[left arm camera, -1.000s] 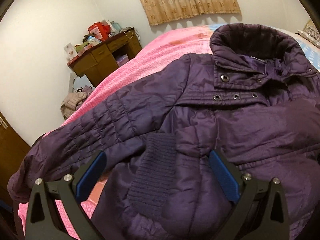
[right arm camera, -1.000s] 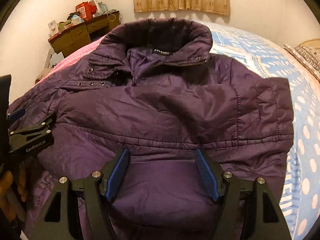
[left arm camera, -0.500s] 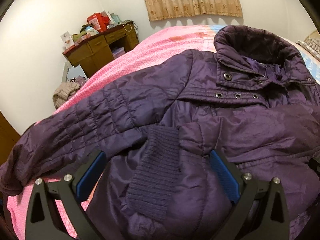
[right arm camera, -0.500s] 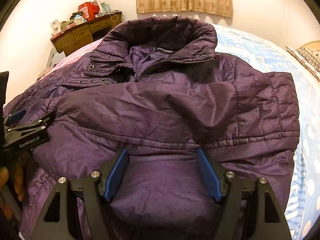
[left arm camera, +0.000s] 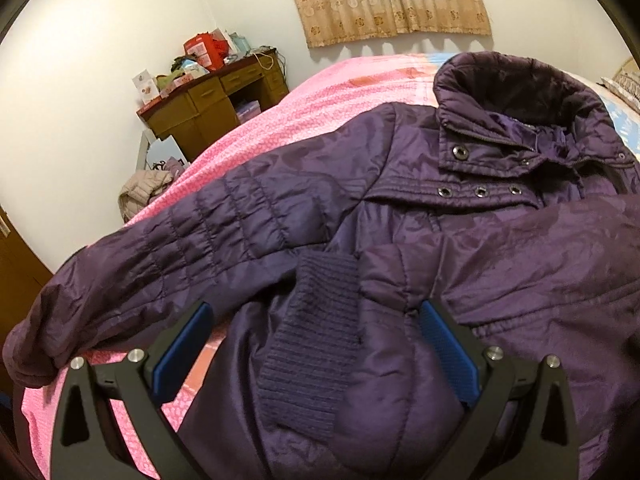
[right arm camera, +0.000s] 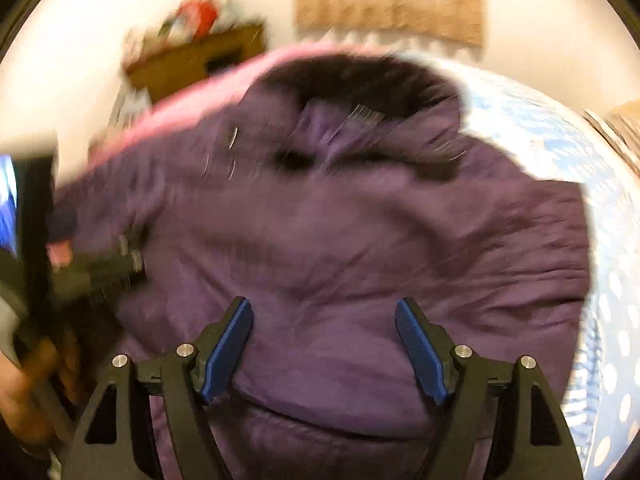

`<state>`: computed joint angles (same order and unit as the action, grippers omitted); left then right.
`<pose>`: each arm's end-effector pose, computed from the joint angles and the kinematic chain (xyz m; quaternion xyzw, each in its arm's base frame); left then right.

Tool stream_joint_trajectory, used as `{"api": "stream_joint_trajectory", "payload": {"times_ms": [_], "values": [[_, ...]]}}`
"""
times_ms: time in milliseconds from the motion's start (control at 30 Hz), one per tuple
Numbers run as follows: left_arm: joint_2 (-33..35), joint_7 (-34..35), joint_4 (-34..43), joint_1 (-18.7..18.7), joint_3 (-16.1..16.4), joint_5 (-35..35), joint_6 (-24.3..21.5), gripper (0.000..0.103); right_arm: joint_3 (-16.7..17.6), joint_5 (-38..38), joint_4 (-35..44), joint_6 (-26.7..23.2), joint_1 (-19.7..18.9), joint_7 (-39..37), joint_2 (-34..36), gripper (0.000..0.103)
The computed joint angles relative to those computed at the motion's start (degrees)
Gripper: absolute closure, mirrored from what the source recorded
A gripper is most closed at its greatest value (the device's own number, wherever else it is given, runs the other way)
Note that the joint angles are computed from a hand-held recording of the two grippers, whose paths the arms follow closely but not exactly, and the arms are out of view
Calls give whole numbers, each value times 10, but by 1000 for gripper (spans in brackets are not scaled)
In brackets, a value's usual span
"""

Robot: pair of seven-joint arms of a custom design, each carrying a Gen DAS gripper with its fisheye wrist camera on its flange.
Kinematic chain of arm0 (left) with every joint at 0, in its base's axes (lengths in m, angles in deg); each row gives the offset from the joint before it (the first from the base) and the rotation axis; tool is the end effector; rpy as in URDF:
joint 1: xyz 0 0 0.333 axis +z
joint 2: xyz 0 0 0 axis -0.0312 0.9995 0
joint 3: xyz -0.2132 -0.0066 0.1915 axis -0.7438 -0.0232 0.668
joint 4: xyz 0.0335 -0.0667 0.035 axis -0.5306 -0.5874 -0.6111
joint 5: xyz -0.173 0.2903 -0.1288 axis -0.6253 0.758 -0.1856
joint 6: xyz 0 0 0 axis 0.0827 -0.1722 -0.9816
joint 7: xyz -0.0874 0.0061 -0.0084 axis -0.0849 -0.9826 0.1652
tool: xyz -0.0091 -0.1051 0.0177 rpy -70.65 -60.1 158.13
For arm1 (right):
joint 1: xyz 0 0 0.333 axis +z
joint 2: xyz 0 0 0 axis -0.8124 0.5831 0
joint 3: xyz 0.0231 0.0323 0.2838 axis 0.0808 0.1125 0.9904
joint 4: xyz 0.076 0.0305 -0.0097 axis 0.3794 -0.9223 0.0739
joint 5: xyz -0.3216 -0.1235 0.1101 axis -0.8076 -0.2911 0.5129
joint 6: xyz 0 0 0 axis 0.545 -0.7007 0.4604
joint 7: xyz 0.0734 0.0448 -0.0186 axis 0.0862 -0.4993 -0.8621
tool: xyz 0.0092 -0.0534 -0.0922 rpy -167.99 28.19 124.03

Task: Fold large clothes
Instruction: 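Open the right tool to release the cuff and smooth the folded sleeve, then move the left tool to the other sleeve cuff and grasp it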

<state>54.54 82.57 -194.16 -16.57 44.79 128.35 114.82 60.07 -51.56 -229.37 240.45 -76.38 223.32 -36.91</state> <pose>0.4758 -0.2689 0.3724 -0.5231 0.7424 -0.2293 0.3501 0.3730 0.0573 0.3722 -0.5611 0.7592 -0.2747 0.1825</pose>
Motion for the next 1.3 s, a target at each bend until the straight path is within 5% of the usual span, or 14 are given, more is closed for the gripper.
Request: {"api": "stream_joint_trajectory", "payload": {"times_ms": [67,133,267,467,800,967,1133,1300], "values": [[-3,-11,-4,0,1,10,2,0,16,62,-11,23,-13,-36,-3,27],[-6,-26,-8,2,2,18,8,0,-14,22,-11,28,3,-10,6,26],[-12,-50,-15,8,2,33,18,0,21,24,-8,35,-28,-6,5,26],[-4,18,-7,8,-1,-15,15,0,47,40,-16,47,-47,-7,-4,26],[-91,184,-106,59,11,-193,173,0,56,71,-23,54,-49,-27,-11,25],[-191,176,-198,111,11,-172,217,0,67,83,-24,56,-56,-33,-13,25],[-244,93,-237,252,-62,-62,248,0,68,96,-27,62,-55,-41,-14,25],[-259,57,-253,326,-81,-4,258,0,75,108,-28,65,-59,-47,-15,25]]}}
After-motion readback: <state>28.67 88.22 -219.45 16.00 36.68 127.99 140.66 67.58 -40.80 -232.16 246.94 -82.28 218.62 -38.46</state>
